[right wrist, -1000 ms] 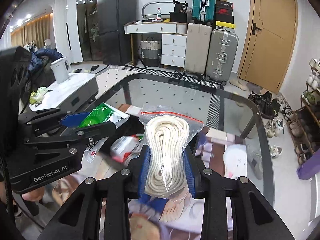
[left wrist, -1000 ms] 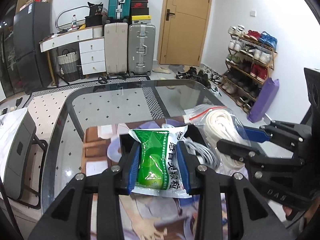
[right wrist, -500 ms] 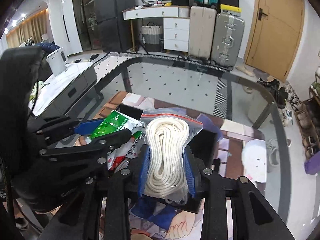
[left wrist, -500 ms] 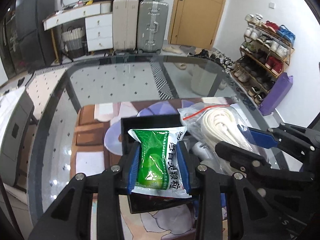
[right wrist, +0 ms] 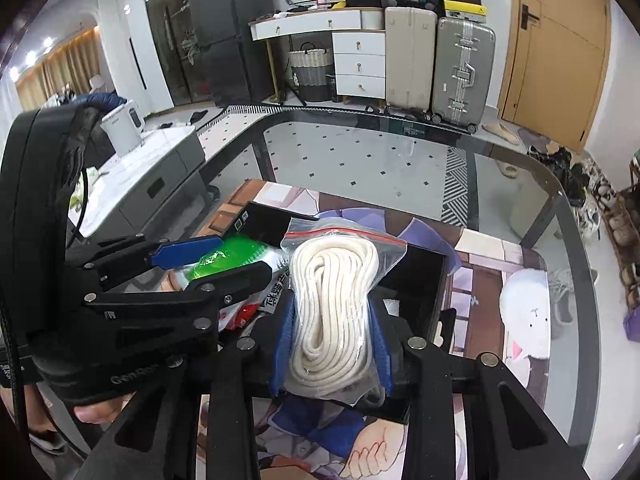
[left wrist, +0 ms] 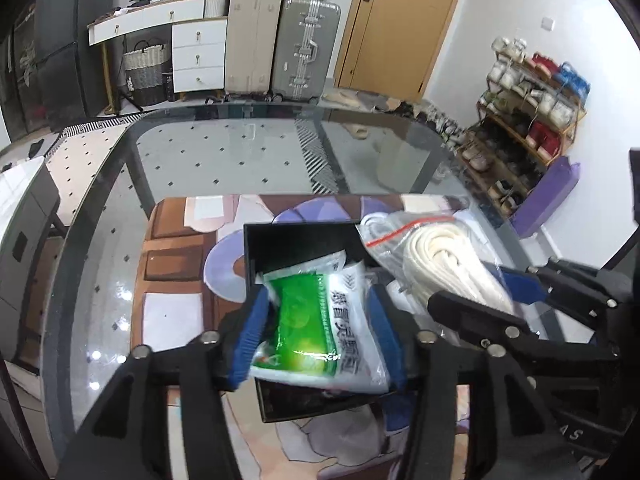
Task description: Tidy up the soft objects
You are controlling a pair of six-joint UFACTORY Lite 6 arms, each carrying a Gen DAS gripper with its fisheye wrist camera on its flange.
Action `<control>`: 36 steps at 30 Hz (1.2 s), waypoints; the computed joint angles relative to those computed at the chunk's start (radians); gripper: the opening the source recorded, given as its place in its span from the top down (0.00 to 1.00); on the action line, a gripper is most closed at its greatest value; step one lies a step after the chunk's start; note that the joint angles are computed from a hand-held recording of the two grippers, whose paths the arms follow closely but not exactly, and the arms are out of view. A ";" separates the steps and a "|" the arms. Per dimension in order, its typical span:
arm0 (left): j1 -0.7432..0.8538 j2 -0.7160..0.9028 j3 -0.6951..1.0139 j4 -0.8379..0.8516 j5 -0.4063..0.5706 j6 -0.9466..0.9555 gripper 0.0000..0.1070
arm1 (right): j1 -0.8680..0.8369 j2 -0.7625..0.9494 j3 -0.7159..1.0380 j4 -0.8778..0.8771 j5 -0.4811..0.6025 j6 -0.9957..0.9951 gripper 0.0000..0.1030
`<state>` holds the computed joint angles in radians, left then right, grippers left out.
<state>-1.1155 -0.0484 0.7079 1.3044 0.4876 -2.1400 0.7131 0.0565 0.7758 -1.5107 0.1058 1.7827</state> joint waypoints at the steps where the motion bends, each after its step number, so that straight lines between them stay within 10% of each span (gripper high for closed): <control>1: -0.005 -0.008 -0.002 0.006 0.005 -0.006 0.45 | -0.005 -0.010 -0.007 0.000 -0.006 0.002 0.64; 24: -0.126 -0.156 -0.073 0.001 0.146 -0.063 0.29 | -0.004 -0.247 -0.139 0.318 0.010 -0.279 0.59; 36: -0.530 -0.157 -0.020 -0.107 0.578 -0.157 0.12 | 0.254 -0.634 -0.325 0.409 0.261 -0.229 0.57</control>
